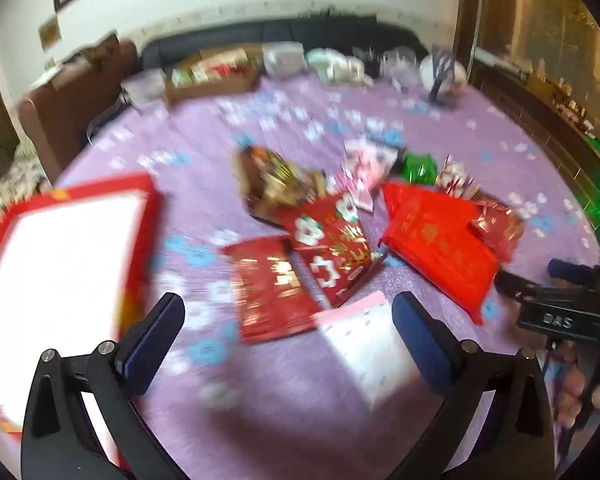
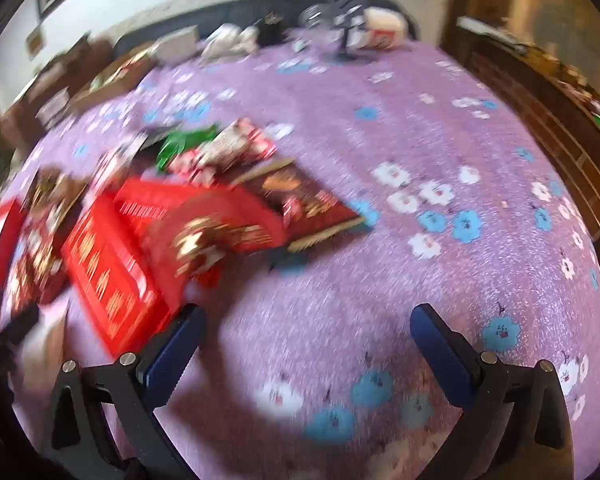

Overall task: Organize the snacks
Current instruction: 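Grasp the red rectangular cake package with the right gripper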

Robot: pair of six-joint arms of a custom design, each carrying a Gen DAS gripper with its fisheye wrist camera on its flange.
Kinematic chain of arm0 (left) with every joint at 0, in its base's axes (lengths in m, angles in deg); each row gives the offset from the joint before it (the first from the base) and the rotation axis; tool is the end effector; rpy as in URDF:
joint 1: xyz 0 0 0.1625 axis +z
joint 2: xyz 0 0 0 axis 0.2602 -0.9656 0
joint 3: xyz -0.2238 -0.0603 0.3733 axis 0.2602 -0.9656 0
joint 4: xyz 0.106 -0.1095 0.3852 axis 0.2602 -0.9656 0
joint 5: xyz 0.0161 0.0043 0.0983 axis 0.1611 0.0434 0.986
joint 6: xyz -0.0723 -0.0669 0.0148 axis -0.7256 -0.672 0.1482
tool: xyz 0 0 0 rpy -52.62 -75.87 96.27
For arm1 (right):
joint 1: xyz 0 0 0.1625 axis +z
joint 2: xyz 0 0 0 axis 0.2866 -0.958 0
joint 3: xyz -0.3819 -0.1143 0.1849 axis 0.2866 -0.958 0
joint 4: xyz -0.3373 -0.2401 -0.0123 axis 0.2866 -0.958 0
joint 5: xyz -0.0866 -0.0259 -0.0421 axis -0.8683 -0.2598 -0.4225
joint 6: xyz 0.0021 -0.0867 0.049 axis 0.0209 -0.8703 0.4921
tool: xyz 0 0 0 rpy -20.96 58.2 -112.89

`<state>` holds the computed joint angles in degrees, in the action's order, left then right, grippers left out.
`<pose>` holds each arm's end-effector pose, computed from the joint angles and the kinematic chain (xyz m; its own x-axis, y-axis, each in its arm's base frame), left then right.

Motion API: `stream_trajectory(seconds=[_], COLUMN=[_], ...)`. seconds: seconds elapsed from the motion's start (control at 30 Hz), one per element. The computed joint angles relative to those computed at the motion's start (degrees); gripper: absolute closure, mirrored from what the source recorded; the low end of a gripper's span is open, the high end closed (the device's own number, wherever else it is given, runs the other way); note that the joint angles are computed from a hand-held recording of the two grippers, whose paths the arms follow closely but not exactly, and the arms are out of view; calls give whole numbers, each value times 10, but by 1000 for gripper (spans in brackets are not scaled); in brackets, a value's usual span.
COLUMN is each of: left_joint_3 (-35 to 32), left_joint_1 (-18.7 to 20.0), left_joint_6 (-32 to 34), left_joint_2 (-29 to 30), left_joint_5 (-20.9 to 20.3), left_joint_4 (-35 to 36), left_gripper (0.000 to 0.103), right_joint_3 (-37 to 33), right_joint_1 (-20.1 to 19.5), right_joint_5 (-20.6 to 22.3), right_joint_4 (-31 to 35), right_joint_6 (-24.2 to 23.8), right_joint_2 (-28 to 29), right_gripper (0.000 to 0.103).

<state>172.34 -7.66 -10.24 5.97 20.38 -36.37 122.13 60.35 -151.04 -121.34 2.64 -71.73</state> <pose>-0.3532 -0.2548 0.0101 -0.6904 -0.0246 -0.7230 0.4764 0.7367 -0.4800 0.0117 -0.3334 0.2998 -0.7073 -0.0141 0.7067 -0.3700 0.8592 -0.3533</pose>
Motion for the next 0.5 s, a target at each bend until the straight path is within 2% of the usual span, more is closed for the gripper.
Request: stream_trajectory(seconds=[0.07,0.13,0.17,0.23,0.3,0.37,0.47,0.5], left_joint_3=[13,27,26,30,48,67,64,70], left_joint_1=[-32,-62,-74,-93,-103,-109,-117,-112], left_joint_6=[-37,-78,-96,-124,-121,-113,-113,-107], left_joint_2=[-31,-56,-48,-54,-68,-82,-84,-83], left_joint_5=[-1,-12,3,-18,-37,-52,-60,-65], left_joint_4=[64,124,145,182,168,125,136,117], left_gripper=[0,0,0,0,0,0,0,0], right_joint_3=[17,38,45,52,46,38,30,23], right_joint_1=[2,16,23,41,59,89,141,158], right_joint_5=[8,15,19,48,75,71,22,1], right_joint_4=[-8,-29,-32,11,74,86,17,-10], right_joint_6=[-19,-62,-76,-86,-74,-61,-72,-77], right_joint_2=[-26,-54,-67,-112,-137,-114,-19,20], right_gripper=[0,0,0,0,0,0,0,0])
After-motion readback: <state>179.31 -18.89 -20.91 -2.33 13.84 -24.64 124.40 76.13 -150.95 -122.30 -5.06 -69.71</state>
